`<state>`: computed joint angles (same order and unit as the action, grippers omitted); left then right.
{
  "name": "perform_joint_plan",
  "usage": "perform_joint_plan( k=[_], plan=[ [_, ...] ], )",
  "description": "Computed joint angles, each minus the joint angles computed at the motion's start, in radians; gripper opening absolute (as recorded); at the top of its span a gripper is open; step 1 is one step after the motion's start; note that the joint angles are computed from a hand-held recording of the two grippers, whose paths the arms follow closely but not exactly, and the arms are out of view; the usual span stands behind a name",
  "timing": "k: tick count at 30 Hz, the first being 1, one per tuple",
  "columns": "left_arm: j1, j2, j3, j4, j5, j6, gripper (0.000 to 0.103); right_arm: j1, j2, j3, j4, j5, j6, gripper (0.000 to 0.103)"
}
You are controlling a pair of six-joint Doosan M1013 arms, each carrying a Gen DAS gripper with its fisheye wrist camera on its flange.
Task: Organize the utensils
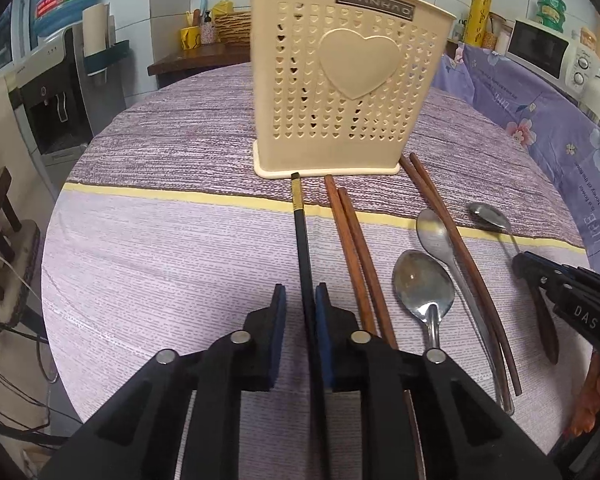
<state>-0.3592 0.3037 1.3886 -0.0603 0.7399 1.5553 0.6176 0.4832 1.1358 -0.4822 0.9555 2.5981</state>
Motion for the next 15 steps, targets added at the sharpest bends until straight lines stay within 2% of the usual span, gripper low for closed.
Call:
perform_joint_plan(
  k=[5,6,7,8,9,12,15],
  plan=[
    [0.014,0.001,-0.005,-0.041,0.014,0.017,0.014,-0.008,-0.016,0.026,0.015,-0.011,-0.006,0.012],
    [0.014,0.003,-0.006,-0.046,0.016,0.014,0.014,-0.008,-0.018,0.03,0.011,-0.022,-0.007,0.018],
    [0.014,0.005,-0.01,-0.045,0.018,0.011,0.014,-0.009,-0.018,0.03,0.015,-0.026,-0.007,0.03],
    [0.013,0.007,-0.014,-0.038,0.021,0.009,0.015,-0.01,-0.018,0.029,0.017,-0.028,-0.006,0.036],
    [0.011,0.01,-0.019,-0.028,0.025,0.005,0.018,-0.011,-0.017,0.026,0.017,-0.028,-0.01,0.043],
    [0.01,0.025,-0.042,-0.019,0.041,0.01,0.041,-0.021,-0.011,0.009,0.037,-0.03,-0.026,0.044],
    [0.008,0.047,-0.073,0.007,0.057,0.012,0.043,-0.037,0.016,-0.042,0.079,0.028,-0.08,0.044]
  ],
)
